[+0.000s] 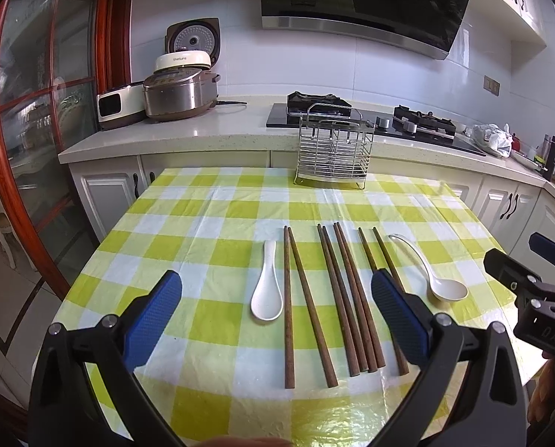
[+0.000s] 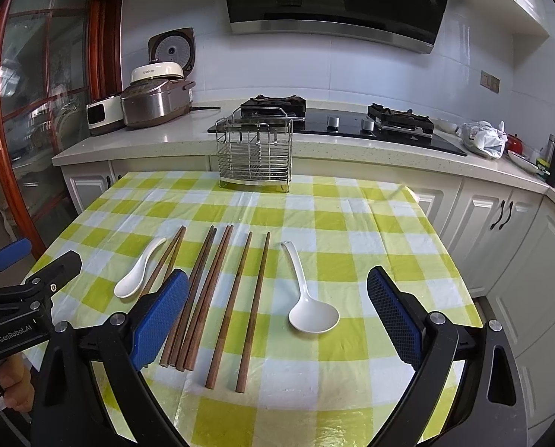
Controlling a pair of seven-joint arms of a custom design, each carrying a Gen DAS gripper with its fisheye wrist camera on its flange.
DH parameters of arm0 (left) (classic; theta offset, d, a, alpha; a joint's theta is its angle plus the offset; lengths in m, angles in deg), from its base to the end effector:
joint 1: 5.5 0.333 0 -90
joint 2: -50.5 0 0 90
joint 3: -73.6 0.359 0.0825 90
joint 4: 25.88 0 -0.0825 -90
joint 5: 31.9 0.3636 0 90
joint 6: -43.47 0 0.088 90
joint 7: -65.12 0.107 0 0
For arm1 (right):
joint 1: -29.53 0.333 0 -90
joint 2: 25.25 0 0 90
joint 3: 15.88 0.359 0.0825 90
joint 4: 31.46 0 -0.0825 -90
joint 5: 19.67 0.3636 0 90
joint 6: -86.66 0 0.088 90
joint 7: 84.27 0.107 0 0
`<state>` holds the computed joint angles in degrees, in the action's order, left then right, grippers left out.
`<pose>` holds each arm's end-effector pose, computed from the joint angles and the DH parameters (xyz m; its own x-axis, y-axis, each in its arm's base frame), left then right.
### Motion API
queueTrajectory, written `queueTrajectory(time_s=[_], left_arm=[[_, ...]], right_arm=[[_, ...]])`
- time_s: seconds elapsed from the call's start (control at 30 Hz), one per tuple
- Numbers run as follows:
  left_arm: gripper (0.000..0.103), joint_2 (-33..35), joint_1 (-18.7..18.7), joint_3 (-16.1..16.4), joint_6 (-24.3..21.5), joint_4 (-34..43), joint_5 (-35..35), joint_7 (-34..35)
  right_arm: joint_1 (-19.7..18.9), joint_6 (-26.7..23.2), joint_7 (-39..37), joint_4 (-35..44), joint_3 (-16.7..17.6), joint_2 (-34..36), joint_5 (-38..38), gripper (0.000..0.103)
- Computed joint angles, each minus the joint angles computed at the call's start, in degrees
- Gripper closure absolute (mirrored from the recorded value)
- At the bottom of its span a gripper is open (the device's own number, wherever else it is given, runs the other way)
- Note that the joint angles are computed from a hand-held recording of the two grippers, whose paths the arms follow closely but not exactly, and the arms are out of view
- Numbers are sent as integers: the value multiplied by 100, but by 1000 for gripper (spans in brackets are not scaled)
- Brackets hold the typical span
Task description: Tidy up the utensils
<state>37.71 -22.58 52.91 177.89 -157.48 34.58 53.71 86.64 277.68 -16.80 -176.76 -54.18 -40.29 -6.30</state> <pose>0.3810 -0.2916 0.5207 0.3284 -0.9445 0.0066 -0.5088 -0.1828 -0.8413 0.4545 0.1045 0.5199 0.3863 -0.9224 0.0004 -0.4973 -0.2086 -0.8421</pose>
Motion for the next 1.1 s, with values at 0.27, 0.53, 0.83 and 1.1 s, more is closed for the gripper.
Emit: queueTrajectory(time_s=[0.27,0.53,0.83,1.1], left_arm=[[4,17,6,31,105,4,-25,33],[4,22,23,28,129,6,-30,40],[4,20,26,23,125,4,-27,29],[4,20,26,25,128,4,-31,33]], right_arm=[[2,-10,-18,-3,-7,-9,12,13],[43,-1,-18,-2,-48,-12,12,13],[22,-2,-1,-2,-34,-9,-1,12],[-19,63,138,-31,-35,-15,-146,7]])
